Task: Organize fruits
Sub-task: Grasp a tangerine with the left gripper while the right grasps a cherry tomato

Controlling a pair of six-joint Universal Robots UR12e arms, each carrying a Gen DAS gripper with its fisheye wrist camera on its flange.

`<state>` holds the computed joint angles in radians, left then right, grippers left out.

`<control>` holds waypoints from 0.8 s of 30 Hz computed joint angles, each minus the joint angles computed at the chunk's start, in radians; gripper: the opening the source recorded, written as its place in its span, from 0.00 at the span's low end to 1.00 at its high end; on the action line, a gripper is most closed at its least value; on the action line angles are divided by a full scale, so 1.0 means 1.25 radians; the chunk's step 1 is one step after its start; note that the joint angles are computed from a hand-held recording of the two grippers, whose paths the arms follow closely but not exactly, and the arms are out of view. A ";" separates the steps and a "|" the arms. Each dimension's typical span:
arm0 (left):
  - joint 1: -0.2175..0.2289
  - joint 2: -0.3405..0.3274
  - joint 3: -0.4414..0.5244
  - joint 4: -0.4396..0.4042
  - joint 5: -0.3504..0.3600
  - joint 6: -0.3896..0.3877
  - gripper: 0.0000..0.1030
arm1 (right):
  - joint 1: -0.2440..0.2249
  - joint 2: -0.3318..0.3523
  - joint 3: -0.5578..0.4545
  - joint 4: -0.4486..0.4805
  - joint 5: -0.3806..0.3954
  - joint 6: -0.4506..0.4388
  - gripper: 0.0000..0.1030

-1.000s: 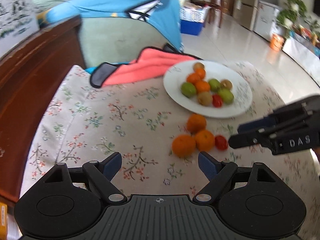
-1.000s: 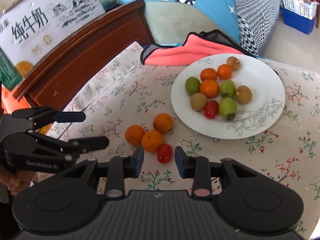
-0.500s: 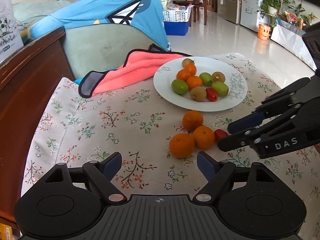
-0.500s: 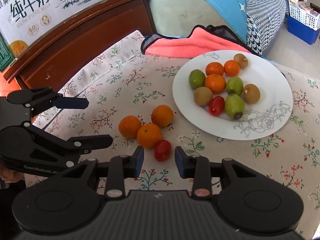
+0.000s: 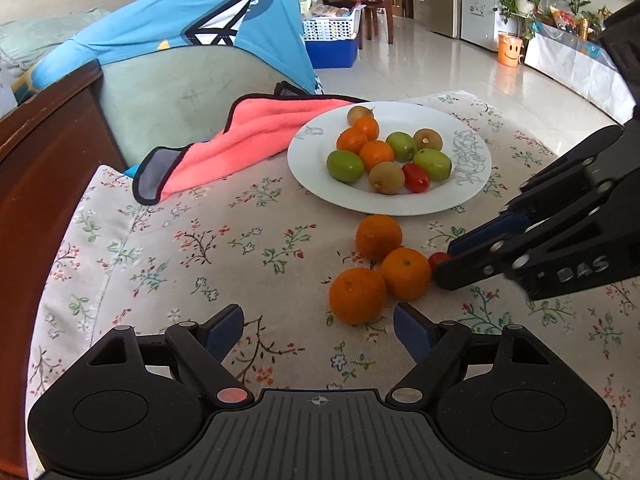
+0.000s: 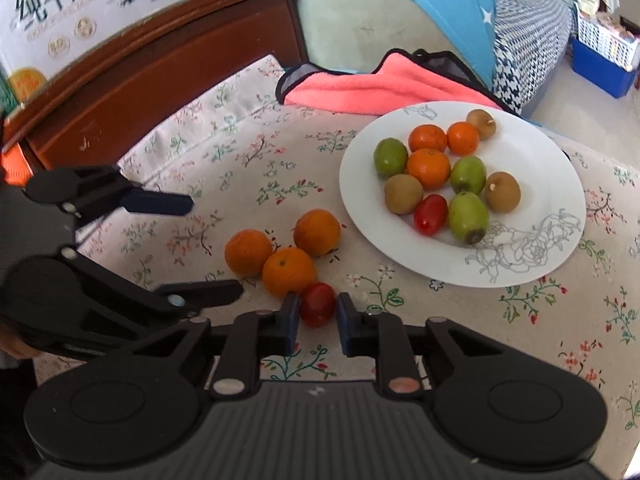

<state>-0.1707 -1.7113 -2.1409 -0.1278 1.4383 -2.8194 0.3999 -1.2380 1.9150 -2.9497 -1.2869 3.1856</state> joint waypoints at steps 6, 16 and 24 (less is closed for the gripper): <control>0.006 -0.013 0.005 0.001 -0.038 0.024 0.75 | -0.006 -0.004 0.002 0.002 0.011 0.010 0.17; 0.036 -0.029 0.008 0.003 -0.149 0.061 0.61 | -0.001 0.002 -0.007 0.025 0.000 0.001 0.21; 0.044 -0.030 0.012 -0.013 -0.202 0.073 0.40 | -0.002 0.007 -0.009 0.019 0.002 0.004 0.21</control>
<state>-0.1156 -1.7484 -2.1265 -0.1434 1.1863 -2.7287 0.3977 -1.2292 1.9032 -2.9256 -1.2849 3.1913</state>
